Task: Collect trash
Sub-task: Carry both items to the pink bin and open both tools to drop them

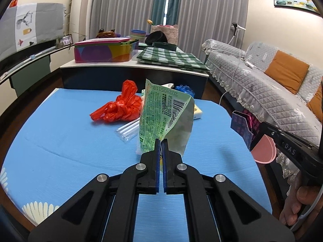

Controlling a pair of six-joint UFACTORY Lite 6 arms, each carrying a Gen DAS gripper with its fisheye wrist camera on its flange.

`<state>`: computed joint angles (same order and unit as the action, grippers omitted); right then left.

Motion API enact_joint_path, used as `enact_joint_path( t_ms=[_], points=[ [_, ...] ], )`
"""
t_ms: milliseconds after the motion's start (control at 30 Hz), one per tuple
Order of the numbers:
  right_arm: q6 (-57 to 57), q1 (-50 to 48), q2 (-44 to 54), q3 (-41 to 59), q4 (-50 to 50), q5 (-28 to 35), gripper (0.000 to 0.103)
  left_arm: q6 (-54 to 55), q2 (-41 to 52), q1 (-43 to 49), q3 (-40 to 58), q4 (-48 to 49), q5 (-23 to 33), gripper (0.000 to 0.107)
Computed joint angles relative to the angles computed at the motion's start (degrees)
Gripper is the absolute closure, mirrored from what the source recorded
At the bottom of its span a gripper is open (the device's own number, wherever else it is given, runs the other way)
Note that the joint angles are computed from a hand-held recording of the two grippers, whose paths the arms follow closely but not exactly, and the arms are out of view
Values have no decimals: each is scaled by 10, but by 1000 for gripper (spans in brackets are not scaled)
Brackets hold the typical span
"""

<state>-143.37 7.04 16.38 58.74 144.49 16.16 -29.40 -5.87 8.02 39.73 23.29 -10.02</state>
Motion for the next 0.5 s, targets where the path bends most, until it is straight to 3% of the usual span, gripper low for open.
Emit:
enact_joint_path(
  t_ms=[200,400,500],
  points=[
    [44,-39,-41,-29,-55,12,102,19,-24,-29,-8,-26,6,105],
    [98,-86,-66,-45,-124,32,102,189,-43,-56,-6,-211,7,105],
    [123,-105,-74,-47,-155,42,102,224,-46,-61,0,-251,6,105]
  ],
)
